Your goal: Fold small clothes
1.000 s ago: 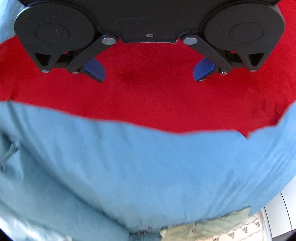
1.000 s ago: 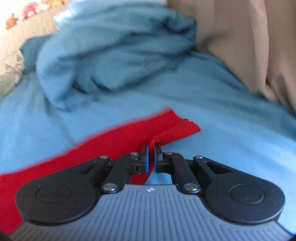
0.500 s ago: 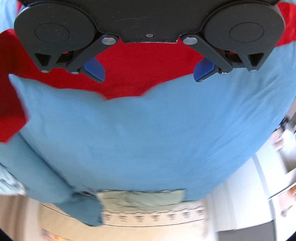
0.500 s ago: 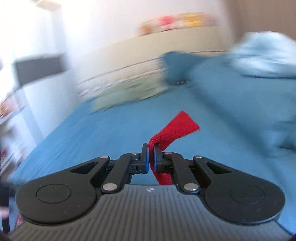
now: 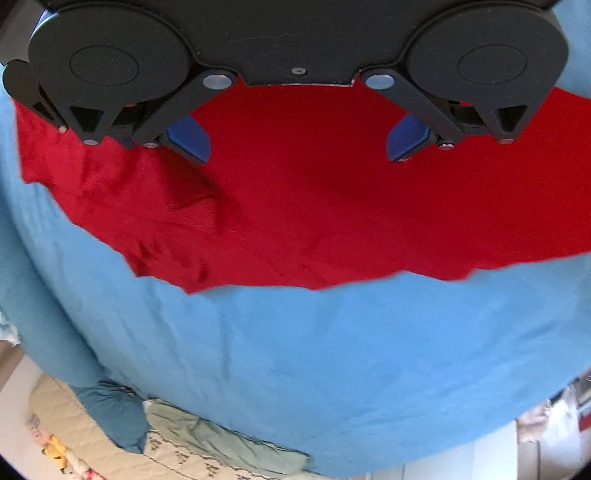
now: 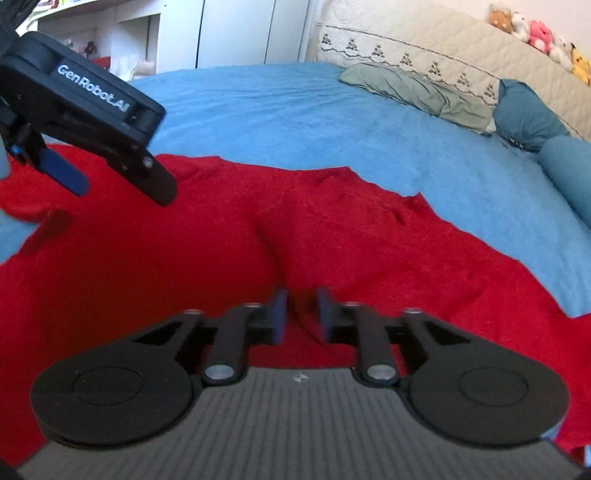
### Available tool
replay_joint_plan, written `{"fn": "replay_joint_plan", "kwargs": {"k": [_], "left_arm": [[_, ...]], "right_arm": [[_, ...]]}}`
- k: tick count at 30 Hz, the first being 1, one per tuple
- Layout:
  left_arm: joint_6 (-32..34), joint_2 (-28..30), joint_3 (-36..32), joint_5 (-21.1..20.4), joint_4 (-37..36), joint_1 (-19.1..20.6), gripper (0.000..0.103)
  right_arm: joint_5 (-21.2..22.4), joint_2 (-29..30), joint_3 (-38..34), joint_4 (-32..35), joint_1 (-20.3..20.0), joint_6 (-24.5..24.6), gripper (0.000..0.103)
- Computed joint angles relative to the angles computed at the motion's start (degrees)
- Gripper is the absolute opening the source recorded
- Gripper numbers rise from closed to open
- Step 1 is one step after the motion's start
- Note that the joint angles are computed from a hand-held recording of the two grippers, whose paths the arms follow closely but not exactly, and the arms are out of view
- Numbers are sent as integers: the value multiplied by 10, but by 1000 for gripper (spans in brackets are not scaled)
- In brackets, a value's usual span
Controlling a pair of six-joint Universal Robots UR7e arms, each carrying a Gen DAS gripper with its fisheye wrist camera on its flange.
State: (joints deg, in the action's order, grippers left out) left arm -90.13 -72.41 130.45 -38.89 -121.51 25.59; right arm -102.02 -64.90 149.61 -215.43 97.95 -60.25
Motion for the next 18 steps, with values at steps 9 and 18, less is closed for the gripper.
{"fn": "replay_joint_plan", "kwargs": {"k": [9,18], "left_arm": [[139,95,-40,-16,-170,22,92],[133,176,-80,4,-151,34,63]], "right_arm": [[-55,-175,-1,129,-12,56,91],[-79,-326,13,182,-147,93,98]]}}
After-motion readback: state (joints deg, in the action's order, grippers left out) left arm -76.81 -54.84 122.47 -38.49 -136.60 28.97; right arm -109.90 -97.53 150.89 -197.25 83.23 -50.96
